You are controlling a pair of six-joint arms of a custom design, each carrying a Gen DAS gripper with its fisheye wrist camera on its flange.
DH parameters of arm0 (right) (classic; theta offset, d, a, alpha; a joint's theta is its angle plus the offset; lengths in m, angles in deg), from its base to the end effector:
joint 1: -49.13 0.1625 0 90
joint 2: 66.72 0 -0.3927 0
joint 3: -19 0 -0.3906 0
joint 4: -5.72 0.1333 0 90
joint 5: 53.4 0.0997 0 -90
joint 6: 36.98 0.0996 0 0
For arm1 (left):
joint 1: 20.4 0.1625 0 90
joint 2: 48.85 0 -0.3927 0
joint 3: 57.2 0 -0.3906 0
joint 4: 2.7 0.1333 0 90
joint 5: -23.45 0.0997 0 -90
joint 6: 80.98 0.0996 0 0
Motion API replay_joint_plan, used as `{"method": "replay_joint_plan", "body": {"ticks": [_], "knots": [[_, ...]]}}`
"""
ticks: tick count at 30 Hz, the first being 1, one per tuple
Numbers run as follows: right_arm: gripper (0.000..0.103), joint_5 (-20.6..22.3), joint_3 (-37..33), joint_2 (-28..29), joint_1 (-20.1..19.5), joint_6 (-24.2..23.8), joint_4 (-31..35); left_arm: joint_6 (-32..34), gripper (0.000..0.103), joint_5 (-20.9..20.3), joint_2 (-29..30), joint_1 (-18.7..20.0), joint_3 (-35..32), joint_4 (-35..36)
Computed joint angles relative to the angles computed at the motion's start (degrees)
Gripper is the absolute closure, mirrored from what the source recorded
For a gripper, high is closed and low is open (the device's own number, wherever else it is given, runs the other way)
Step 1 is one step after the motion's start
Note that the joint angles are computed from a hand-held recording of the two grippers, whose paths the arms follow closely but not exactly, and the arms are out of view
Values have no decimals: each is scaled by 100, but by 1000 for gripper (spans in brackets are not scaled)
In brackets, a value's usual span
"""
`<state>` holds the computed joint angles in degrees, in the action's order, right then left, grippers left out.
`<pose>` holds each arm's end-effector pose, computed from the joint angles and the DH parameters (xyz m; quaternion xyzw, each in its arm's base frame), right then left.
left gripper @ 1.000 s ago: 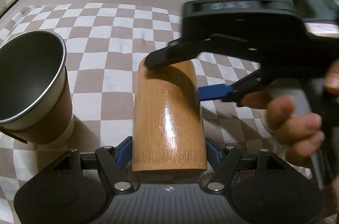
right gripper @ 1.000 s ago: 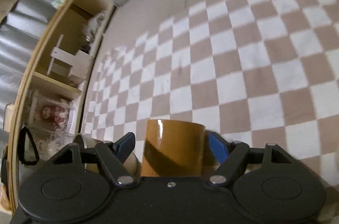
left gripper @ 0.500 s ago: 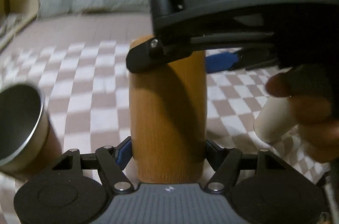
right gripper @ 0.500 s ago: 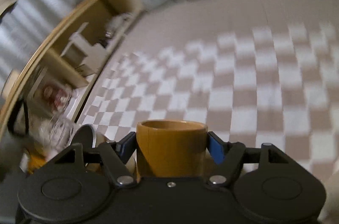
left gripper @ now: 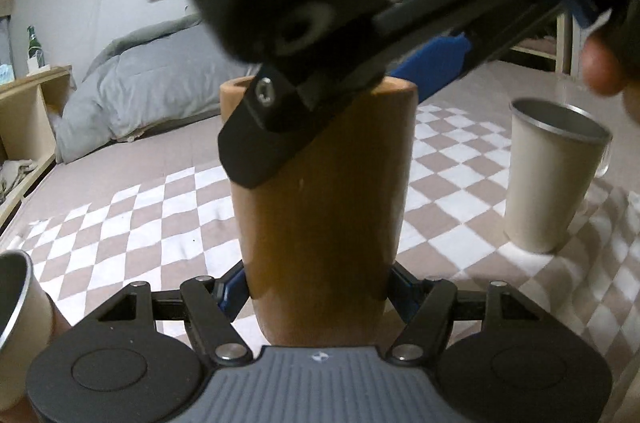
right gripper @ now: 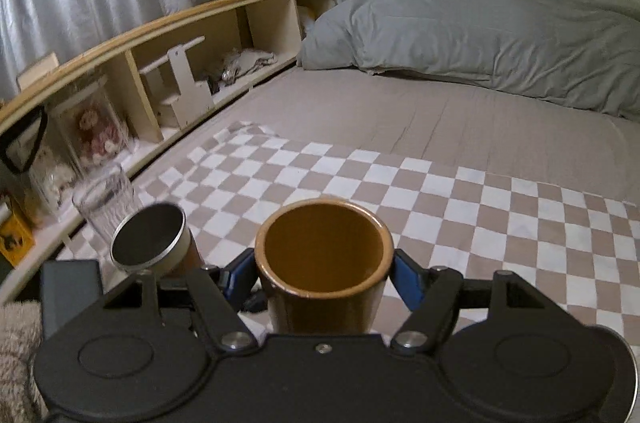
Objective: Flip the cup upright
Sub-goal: 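Lower the wooden cup opening-up onto the cloth with the right gripper and open it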
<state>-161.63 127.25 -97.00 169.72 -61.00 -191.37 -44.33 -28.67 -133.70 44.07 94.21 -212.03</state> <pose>0.3697 -0.4246 -0.0556 0.4030 -0.8674 0.2566 0.1389 0.0403 -0.3667 0.2271 0.3140 0.8001 -0.3902 0.3301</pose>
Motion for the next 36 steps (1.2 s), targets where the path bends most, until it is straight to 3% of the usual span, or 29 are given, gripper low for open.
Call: {"method": "replay_joint_plan", "body": {"ticks": [3,9,15,21,23,28,32,36], "knots": [[31,-137,3,38,32,-112,64,73,33,-230,29,181,-15,22],[31,-186,-89,119,28,-105,275,-92,32,-802,-495,461,-1,579],[31,-283,-106,197,95,-271,187,-333,30,-959,-1059,501,64,1183],[30,-419,-104,237,156,-158,109,-699,26,-716,-1423,271,129,1544],[20,-401,-54,217,157,-44,-19,-881,26,-641,-1673,185,144,1843],[19,-378,181,11,248,151,-391,-1400,25,-361,-2388,-162,211,2533],[19,-420,426,-190,370,227,-752,-1945,15,-139,-3304,-547,273,3366],[15,-576,685,-396,493,298,-1046,-2558,13,483,-4392,-1180,347,4427]]}}
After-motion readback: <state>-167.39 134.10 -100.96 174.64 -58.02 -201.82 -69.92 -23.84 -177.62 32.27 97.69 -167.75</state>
